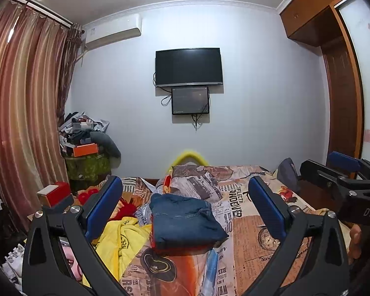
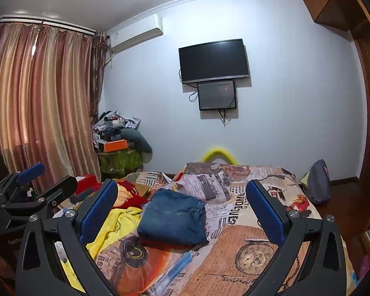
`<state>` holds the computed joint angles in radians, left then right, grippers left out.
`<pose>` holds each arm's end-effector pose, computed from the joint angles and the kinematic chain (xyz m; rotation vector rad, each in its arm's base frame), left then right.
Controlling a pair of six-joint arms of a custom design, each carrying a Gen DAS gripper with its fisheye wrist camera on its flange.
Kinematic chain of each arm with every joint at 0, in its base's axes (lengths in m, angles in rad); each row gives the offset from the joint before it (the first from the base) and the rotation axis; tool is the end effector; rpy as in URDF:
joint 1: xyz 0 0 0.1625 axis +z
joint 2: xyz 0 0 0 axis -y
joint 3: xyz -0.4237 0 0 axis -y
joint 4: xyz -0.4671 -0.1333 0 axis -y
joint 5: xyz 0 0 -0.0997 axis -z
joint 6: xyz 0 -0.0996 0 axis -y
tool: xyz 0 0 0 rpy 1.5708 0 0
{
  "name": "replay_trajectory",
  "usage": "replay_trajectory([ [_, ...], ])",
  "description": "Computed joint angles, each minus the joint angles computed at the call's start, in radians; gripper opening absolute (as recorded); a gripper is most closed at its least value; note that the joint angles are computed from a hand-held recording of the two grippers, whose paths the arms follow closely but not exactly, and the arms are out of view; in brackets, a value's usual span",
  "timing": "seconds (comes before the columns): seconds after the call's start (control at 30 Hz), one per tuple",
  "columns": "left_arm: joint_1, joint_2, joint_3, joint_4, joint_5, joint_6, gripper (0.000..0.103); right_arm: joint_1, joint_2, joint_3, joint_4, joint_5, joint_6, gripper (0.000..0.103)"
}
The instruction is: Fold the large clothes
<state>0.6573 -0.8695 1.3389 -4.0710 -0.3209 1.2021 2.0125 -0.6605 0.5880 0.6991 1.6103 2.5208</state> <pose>-0.3943 -0.5921 0.3782 0.3247 1.6233 -1.6096 0.4686 -0.6884 0.3172 1.3435 -2.3402 1.3675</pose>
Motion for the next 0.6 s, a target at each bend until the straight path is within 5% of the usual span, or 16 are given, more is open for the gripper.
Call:
replay_trajectory([
  [0.6,0.027,-0.016,0.021,0.105,0.011,-0.126,0.102,0.0,0.031,-0.058,0.056,0.024,0.022,0.103],
])
